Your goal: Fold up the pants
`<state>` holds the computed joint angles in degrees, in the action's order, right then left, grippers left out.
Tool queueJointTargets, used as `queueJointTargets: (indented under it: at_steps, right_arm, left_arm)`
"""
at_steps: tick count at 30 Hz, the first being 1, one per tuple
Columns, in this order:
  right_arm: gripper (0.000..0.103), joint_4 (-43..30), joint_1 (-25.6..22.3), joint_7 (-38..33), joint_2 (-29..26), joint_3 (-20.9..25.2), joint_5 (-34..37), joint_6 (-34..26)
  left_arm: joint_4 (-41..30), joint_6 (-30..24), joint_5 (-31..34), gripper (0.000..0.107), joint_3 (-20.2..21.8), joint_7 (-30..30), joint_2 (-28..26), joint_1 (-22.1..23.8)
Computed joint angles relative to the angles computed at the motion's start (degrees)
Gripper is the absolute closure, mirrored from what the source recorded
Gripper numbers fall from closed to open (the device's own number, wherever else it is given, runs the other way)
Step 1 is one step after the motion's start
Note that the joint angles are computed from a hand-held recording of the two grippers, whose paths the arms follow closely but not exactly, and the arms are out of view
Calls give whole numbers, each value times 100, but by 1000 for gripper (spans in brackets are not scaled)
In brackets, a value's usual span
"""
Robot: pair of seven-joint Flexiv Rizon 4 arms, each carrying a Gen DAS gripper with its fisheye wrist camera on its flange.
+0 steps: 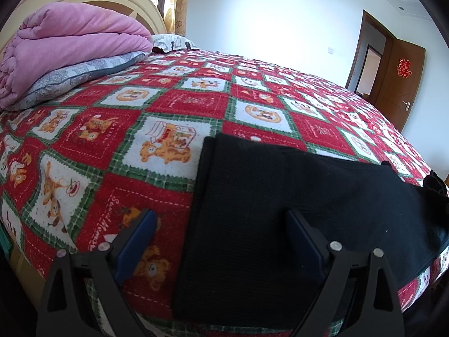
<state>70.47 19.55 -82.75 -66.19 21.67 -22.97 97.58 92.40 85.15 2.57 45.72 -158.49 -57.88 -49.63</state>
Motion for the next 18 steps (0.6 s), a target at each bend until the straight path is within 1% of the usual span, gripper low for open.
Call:
queueJointTargets:
  at_steps: [2, 5, 7, 9, 12, 15, 16, 18]
  right_arm:
    - [91, 23, 119, -2, 20, -189, 13, 69]
    - [91, 124, 627, 100, 122, -1025, 132, 324]
    - [91, 161, 816, 141, 149, -1319, 134, 340]
    - [91, 216, 952, 102, 174, -1515, 55, 254]
    - [91, 392, 1474, 69, 227, -2332, 77, 162]
    - [90, 411, 1588, -17, 201, -2496, -4, -67]
    - [89, 425, 1652, -11, 177, -2608, 25, 31]
    - [88, 391, 1584, -89, 160, -2508, -20, 21]
  left_arm:
    - [-12, -8, 7, 12, -6, 1, 4, 8]
    - [-15, -9, 21, 12, -1, -10, 1, 6]
    - [-7, -4, 29, 12, 0, -21, 3, 1]
    - [-8, -7, 33, 12, 0, -27, 3, 0]
    - [-14, -4, 42, 12, -3, -32, 1, 7]
    - [-10, -4, 46, 12, 13, -49, -5, -8]
    - [-10, -4, 48, 12, 12, -50, -5, -8]
    - [-20, 0, 48, 12, 24, -55, -12, -12]
